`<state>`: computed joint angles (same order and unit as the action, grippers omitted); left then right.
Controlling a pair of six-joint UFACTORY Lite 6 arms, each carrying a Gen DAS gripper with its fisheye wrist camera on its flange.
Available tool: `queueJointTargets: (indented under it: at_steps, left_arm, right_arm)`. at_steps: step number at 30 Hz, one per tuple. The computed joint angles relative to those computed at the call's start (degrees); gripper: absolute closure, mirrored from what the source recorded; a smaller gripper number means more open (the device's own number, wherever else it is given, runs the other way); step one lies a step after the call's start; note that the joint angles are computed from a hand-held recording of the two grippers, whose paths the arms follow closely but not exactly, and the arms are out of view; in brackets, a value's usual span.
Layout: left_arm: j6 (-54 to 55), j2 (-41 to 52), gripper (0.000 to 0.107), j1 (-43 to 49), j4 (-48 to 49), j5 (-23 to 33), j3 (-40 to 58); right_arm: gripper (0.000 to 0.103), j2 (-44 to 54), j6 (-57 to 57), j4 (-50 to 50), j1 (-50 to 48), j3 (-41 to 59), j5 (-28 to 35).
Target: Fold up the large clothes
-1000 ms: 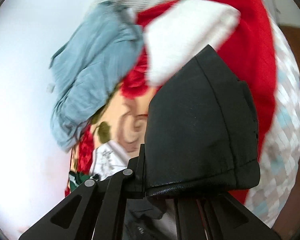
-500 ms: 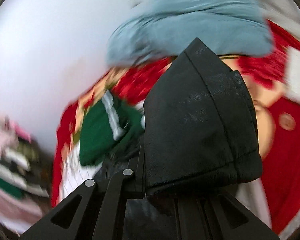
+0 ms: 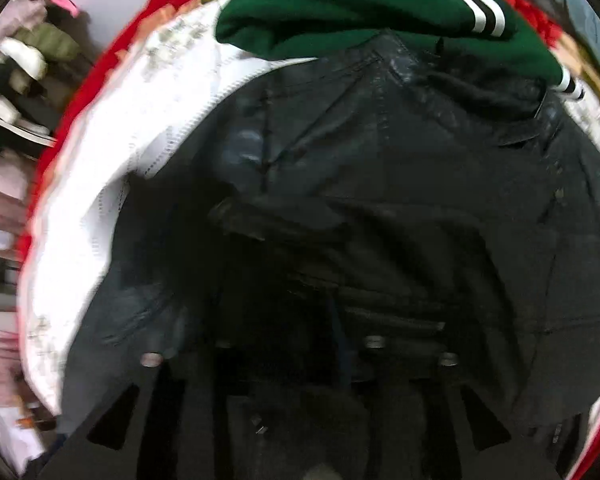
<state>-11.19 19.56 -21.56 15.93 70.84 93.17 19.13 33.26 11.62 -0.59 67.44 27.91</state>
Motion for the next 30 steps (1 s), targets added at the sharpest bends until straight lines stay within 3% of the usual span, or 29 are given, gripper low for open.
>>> queueJointTargets:
  at_steps: [1,3,6,10,15,20,23,25,27,30]
  left_arm:
    - [0.2,-0.9,0.004,1.5,-0.8,0.5,-0.8]
    - [-0.5,-4.4,0.004,3.6,-1.9,1.7,-3.9]
    - [-0.6,-7.3,0.004,9.9,-3.7,3.0,-6.7]
    - [-1.9,-9.6,0.004,19.1,-7.4,3.1,-10.8]
    - [-2.5,-7.1,0.004,33.0,-18.0,-1.2,-12.8]
    - [-3.0,-1.7,0.009,41.8,-29.8,-10.9,-14.4]
    - [-6.7,0.3,0.027,43.3,-31.3,-17.1,-12.9]
    - [-9.8,0.6,0.066,42.3,-28.9,-19.7,-10.4]
    - [-12.4,0.8,0.093,40.6,-24.9,-19.8,-7.0]
    - [-4.5,2.0,0.095,42.7,-28.9,-21.4,-2.5]
  right_arm:
    - [0.052,-3.4,-1.5,1.8,-0.4,-3.3,-0.7]
    - [0.050,-12.9,-2.3,3.4,-1.1,-11.1,-0.7]
    - [0.050,-27.9,2.4,-0.9,-0.5,-20.6,4.7]
    - [0.050,-36.6,2.2,-3.6,-2.0,-22.9,12.7]
    - [0.050,-34.1,-6.0,2.0,-5.7,-21.1,15.9]
    - [0.050,-27.9,-6.4,3.7,-2.5,-19.2,12.5]
    - [0.050,-24.8,-5.4,4.2,-0.5,-18.2,10.3]
    - [0.050,-22.9,-4.8,4.7,0.4,-17.2,9.4]
    - [0.050,-21.3,-4.2,5.2,1.1,-16.4,8.5]
    - [0.050,-19.6,-3.1,4.7,2.2,-14.8,8.0]
